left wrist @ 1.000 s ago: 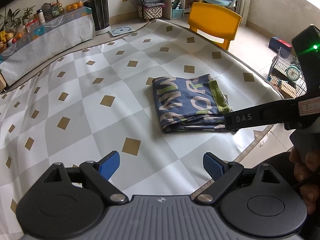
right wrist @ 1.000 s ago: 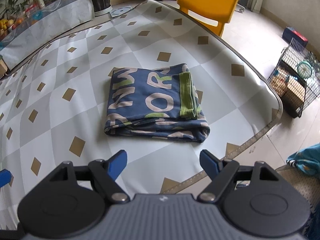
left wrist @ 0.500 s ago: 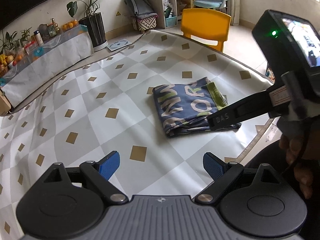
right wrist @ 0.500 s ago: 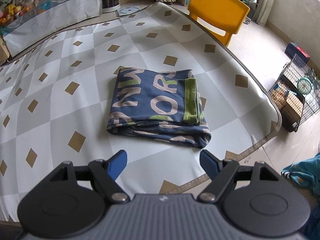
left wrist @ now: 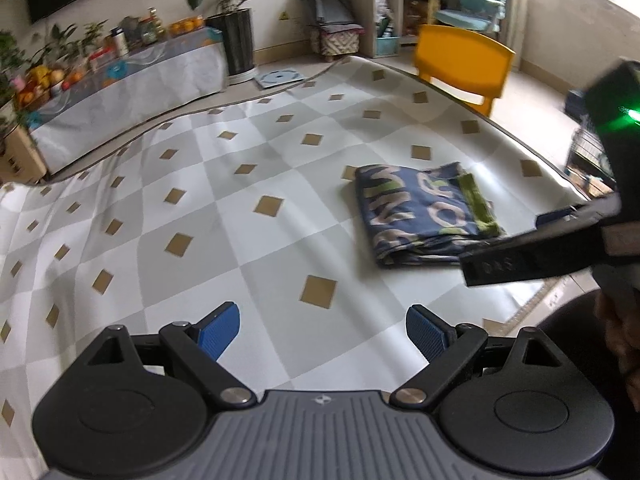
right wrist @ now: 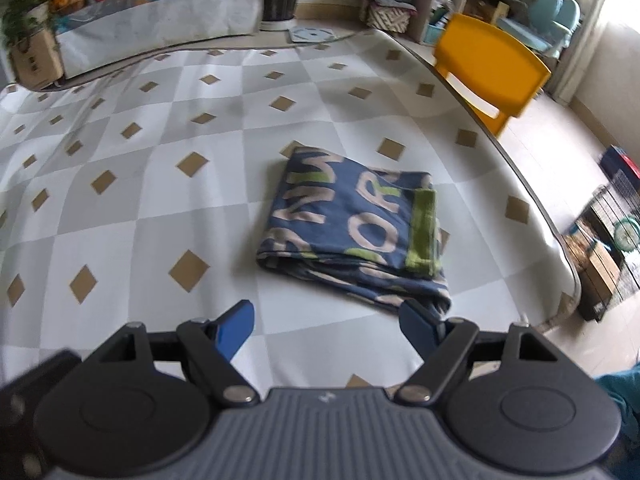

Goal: Fold clothes
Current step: 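Withdraw both open grippers up and away from the folded stack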

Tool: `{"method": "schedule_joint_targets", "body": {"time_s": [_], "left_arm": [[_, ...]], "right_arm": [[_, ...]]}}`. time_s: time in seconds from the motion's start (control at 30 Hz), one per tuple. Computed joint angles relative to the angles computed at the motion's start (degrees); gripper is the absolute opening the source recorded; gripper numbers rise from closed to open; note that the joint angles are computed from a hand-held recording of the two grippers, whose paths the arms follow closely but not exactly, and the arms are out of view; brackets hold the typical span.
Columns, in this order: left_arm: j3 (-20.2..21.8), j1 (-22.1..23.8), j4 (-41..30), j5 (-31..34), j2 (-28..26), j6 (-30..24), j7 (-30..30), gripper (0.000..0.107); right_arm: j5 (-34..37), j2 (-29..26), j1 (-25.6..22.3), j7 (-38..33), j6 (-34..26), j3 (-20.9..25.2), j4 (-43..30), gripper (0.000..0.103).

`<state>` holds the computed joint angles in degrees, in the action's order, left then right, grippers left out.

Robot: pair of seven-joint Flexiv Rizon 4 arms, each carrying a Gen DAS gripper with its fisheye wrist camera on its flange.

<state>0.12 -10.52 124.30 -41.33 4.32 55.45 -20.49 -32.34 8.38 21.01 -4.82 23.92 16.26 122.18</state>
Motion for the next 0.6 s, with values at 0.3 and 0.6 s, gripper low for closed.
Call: {"method": "schedule_joint_targets", "body": {"time_s": [0.3,0.6], "left_arm": [[0.07,1.29,-0.79,-0.68,-1.82,2.88,-3.88,0.09],[-0.05,1.9,-1.24,-2.24,-2.31,3.87,-4.47,0.09]], "right_arm": [[-2.61,-1.29,1.12,-0.22,1.03,0.26,-0.62,0.078],[-2.71,-2.4,2.19,-0.9,1.01,0.39,-1.14,0.075]]}}
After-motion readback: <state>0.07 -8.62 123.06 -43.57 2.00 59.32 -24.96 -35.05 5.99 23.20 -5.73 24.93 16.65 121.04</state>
